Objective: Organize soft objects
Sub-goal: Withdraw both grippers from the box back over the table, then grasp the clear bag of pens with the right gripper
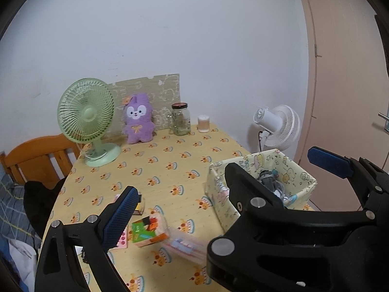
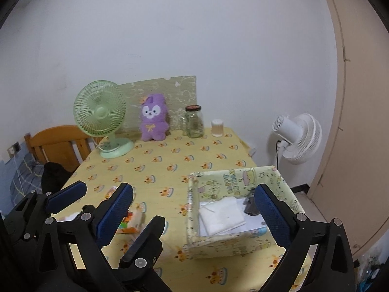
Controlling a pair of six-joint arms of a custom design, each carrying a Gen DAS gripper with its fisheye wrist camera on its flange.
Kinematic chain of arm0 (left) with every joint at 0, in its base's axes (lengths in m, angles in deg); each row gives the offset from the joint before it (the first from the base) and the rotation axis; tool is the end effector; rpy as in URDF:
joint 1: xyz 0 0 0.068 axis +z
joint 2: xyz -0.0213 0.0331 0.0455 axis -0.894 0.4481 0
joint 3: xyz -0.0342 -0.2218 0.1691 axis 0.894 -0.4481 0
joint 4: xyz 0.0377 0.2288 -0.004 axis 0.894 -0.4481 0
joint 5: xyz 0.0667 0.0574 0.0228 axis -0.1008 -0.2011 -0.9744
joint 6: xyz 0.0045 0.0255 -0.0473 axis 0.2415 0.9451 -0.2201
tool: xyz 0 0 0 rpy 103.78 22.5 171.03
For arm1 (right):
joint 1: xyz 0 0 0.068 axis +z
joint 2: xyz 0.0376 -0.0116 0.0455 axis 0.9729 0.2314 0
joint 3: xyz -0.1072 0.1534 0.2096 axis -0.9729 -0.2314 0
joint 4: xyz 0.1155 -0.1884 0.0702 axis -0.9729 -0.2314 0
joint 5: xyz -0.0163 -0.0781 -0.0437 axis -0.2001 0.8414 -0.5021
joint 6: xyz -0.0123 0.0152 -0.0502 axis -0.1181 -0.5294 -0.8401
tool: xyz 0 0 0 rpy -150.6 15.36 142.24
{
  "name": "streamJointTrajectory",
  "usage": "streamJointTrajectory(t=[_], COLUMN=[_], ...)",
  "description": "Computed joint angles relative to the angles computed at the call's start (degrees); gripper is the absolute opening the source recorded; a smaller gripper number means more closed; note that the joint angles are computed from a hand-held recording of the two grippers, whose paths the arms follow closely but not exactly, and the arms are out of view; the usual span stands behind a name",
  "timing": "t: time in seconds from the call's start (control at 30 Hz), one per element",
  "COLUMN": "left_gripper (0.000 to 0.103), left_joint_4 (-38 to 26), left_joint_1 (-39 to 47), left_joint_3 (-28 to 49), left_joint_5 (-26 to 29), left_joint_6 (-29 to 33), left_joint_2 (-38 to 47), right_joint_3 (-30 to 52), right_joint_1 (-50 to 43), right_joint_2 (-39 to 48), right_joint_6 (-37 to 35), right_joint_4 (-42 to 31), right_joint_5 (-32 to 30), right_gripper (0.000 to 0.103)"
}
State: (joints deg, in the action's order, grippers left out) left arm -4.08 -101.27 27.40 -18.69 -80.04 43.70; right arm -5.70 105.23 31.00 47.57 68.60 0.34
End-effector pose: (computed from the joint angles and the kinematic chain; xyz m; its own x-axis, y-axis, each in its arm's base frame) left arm 0.2331 -0.1584 0.2598 -0.4702 0.0677 -0.8799 0.0659 0.9970 0.0415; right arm 0.2544 0.1288 0.2627 -0.4500 -0.0717 -0.8902 -0.2077 0.9778 0.0263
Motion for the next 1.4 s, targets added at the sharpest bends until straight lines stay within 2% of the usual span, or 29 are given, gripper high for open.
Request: streamJointTrajectory(t=[0.27,0.63,0.77,0.93,1.2,1.4], left_gripper=[0.099,0.099,0.099,0.099,0.098,0.098], left_joint_4=[0.66,5.62,8.29,11.89,21.61,23.47], left_joint_1=[2.23,7.63,9.46,12.05,16.68,19.33], left_joint_3=[-4.94,-12.05,-15.03,-17.72,-21.48,-20.68], left_joint_5=[0.46,4.74,5.41,7.24,11.94,15.01], left_joint_6=[-0.06,1.53,1.61,2.09,1.83,1.82], left_joint_2=[-4.13,-6.49,-6.45,-4.51,2.57,8.54], right_joint_3=[-0.18,-0.43,-0.38,-1.15,-0.68,1.94], right_joint_1=[4.76,9.92,10.59,10.75,10.44,10.03], right_joint_2=[1.76,6.07,8.75,12.86,20.86,26.55], right_joint_6=[1.50,3.35,3.53,3.31,2.82,1.92], right_joint_4=[1.33,4.38,6.43,11.10,17.30,17.90], right_joint_5=[1.79,5.47,4.37,2.04,-0.67,-2.21], right_gripper=[0.101,0.101,0.101,0.101,0.101,0.101])
